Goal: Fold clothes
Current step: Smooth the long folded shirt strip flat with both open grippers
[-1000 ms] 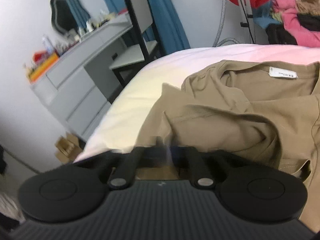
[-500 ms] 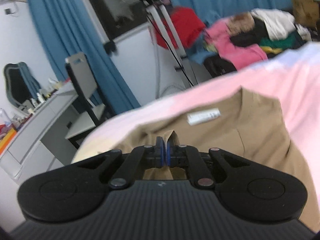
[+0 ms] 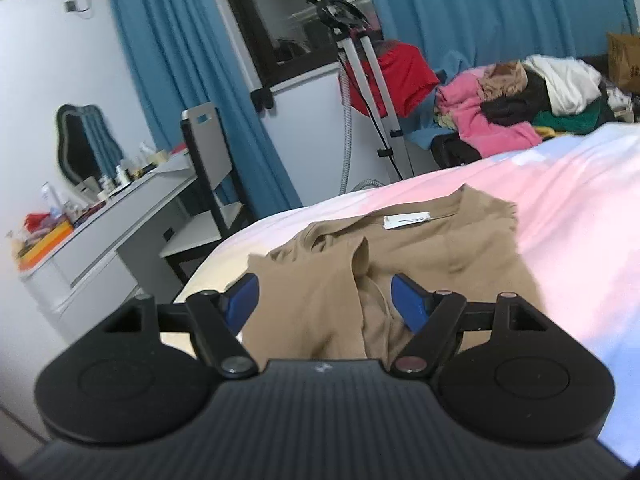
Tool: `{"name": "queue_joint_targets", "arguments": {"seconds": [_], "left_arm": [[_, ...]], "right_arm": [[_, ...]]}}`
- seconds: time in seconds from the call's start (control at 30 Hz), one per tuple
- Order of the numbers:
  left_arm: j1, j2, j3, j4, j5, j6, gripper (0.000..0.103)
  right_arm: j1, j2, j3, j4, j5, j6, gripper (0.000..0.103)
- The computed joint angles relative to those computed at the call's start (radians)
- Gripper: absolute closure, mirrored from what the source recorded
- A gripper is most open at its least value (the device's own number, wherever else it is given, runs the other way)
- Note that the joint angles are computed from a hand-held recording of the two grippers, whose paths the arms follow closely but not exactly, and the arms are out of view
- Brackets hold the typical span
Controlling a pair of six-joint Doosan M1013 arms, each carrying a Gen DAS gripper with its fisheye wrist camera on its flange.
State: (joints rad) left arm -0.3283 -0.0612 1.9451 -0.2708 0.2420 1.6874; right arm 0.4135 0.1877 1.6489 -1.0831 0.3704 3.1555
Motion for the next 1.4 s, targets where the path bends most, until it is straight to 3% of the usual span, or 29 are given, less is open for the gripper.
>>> {"name": "queue_joint_targets", "arguments": {"seconds": [0.1, 0.23, 0.37, 0.47, 0.63, 0.77, 0.87, 1.03, 1.2, 1.3, 1.37, 1.4], "left_arm": [[-0.02, -0.022, 0.01, 0.121, -0.011, -0.1, 0.023], [-0.033, -0.057, 0.029, 0.181, -0.007, -0.156, 0.022], [-0.034, -0.068, 0.024, 0.075, 0.084, -0.09, 0.022], [-0.044, -0.065, 0.02, 0.032, 0.152, -0.079, 0.023], [-0.114, -0.069, 0.02, 0.471, 0.236, -0.465, 0.023], [-0.117, -0.094, 0.027, 0.607, 0.325, -0.603, 0.023], [-0.101, -0.104, 0.014, 0.595, 0.423, -0.603, 0.023], [-0.041, -0.111, -0.017, 0.474, 0.54, -0.552, 0.025], [0.033, -0.098, -0.044, 0.305, 0.646, -0.504, 0.036], [0.041, -0.095, -0.058, 0.319, 0.686, -0.522, 0.043], [0.042, -0.092, -0.067, 0.323, 0.716, -0.505, 0.061], [0.041, -0.092, -0.07, 0.322, 0.728, -0.487, 0.064]], "right_arm": [[0.022, -0.064, 0.054, -0.022, 0.044, -0.011, 0.028], [0.048, -0.16, 0.131, 0.011, 0.069, -0.059, 0.028], [0.106, -0.264, 0.227, -0.015, 0.11, -0.05, 0.028], [0.151, -0.33, 0.312, -0.081, 0.13, 0.052, 0.028], [0.179, -0.379, 0.375, -0.034, 0.17, 0.09, 0.028], [0.173, -0.4, 0.399, -0.032, 0.171, 0.134, 0.028], [0.154, -0.411, 0.417, -0.048, 0.135, 0.188, 0.028], [0.111, -0.418, 0.433, 0.049, 0.068, 0.141, 0.028], [0.07, -0.422, 0.445, 0.12, -0.001, 0.135, 0.028], [0.056, -0.424, 0.452, 0.166, -0.026, 0.118, 0.028], [0.048, -0.425, 0.456, 0.205, -0.038, 0.093, 0.028], [0.043, -0.426, 0.458, 0.228, -0.044, 0.08, 0.028]]}}
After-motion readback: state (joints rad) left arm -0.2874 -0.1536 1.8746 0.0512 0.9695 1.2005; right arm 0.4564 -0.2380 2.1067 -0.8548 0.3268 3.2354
